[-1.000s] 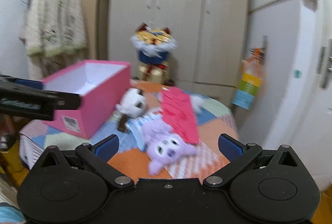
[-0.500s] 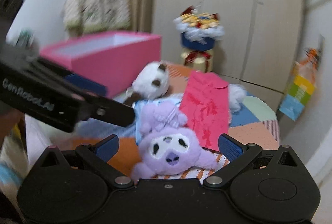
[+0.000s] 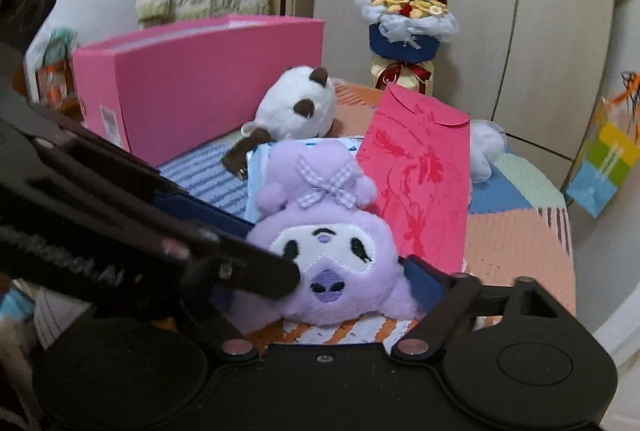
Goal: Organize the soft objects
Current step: 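Close the left gripper on the lavender plush toy, then carry the lavender plush with the left gripper into the pink shoebox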
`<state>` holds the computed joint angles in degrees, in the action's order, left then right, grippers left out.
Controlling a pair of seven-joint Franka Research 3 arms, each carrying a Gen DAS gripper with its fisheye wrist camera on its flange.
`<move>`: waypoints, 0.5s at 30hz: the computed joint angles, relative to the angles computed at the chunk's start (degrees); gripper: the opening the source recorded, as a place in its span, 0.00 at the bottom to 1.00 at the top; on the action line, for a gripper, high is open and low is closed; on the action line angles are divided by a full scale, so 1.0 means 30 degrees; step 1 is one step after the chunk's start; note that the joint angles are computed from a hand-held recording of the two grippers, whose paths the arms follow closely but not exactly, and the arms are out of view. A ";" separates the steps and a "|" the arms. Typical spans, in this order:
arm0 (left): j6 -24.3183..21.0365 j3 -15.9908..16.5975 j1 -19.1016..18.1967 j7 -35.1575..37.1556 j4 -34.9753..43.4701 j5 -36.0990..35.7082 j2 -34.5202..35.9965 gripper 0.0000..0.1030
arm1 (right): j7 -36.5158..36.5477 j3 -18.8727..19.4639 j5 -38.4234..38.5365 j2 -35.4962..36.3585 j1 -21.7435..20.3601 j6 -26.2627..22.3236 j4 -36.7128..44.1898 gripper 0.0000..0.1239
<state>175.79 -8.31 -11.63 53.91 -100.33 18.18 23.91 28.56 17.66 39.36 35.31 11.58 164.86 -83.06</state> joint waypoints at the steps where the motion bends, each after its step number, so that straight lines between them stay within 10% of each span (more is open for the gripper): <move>1: -0.0050 0.0073 -0.0058 -0.0037 0.0007 0.0053 -0.0036 0.28 | -0.0145 0.0230 0.0257 -0.0009 -0.0156 0.0126 -0.0063 0.64; 15: 0.0296 -0.2218 0.1978 0.2024 -0.2354 -0.1499 -0.1968 0.27 | 0.1588 -0.0003 0.0576 -0.1872 0.0452 0.1884 -0.2596 0.59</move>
<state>176.68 -14.96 -5.69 59.98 -107.39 13.69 18.00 33.33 17.65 41.08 29.70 12.94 170.51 -90.84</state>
